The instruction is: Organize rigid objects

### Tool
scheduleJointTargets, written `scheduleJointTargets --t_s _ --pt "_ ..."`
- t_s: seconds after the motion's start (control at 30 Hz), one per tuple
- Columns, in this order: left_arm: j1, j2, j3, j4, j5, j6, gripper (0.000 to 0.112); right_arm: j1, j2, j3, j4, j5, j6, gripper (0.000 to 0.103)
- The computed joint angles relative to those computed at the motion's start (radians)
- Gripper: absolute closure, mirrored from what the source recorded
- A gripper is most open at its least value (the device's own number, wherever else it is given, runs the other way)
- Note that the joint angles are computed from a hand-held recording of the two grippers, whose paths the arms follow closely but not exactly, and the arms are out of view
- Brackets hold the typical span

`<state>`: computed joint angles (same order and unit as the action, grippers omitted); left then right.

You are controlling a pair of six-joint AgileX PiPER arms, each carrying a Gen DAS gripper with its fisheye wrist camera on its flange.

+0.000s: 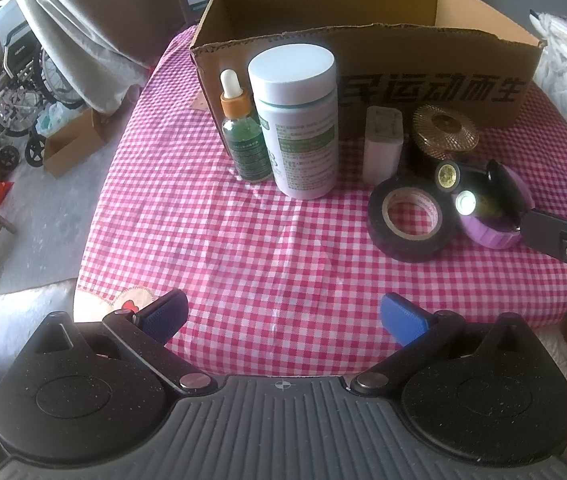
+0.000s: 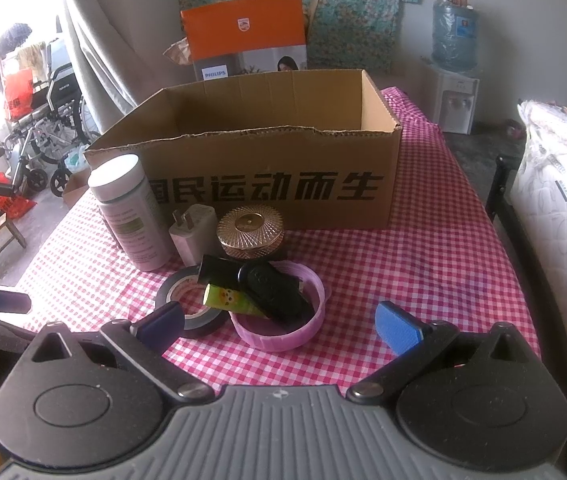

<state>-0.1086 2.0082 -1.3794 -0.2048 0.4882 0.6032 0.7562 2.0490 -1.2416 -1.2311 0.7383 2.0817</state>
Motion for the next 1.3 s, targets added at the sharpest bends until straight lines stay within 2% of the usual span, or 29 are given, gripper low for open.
scheduleJointTargets --t_s 1.3 --pt "-0.001 0.000 0.007 -0.001 -0.003 0.004 0.009 -0.003 0.013 -0.017 0.015 0.010 -0.011 0.000"
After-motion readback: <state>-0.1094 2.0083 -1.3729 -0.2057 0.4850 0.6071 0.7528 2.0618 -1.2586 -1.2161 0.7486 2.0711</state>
